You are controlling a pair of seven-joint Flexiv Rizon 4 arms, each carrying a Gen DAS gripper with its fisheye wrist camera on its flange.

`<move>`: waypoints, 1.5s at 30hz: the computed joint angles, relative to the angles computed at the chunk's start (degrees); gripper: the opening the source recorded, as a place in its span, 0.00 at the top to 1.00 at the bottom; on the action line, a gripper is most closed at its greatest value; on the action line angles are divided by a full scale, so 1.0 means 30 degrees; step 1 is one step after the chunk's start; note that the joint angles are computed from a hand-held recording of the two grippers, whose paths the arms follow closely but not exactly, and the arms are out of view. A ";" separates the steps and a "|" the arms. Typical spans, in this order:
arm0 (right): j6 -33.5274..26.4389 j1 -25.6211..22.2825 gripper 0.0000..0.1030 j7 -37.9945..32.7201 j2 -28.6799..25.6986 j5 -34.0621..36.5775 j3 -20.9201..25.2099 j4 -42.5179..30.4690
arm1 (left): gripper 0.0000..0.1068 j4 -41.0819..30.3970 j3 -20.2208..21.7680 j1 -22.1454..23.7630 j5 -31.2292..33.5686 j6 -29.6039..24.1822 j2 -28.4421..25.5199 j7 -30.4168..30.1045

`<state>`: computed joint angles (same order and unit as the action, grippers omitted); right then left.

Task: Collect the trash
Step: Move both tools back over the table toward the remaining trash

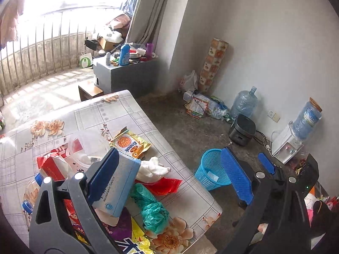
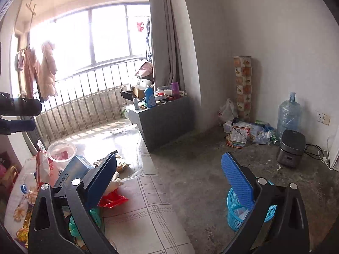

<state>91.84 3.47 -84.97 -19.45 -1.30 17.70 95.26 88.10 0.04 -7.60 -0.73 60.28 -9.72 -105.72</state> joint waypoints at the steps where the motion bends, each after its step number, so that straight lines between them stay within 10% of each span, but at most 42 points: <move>1: -0.0240 -0.0565 0.06 -0.0519 0.0038 0.0265 0.0915 -0.0051 | 0.14 0.0432 0.0151 0.0031 0.0095 0.0257 0.0310 -0.0092; 9: -0.3493 -0.3424 0.06 -0.5452 0.0322 0.4755 0.6154 -0.1172 | 0.14 0.2036 0.0466 0.0371 0.1581 0.1079 0.1657 -0.0570; 17: -0.7722 -0.3811 0.06 -0.8718 0.0555 0.8452 0.7097 -0.2335 | 0.14 0.3061 0.0471 0.0707 0.4269 0.0492 0.2741 -0.2378; 45: -1.5520 -0.1650 0.06 -0.7665 0.0086 1.4716 0.0378 -0.5596 | 0.14 0.5803 0.0246 0.1735 0.5765 0.0700 0.4548 -0.4658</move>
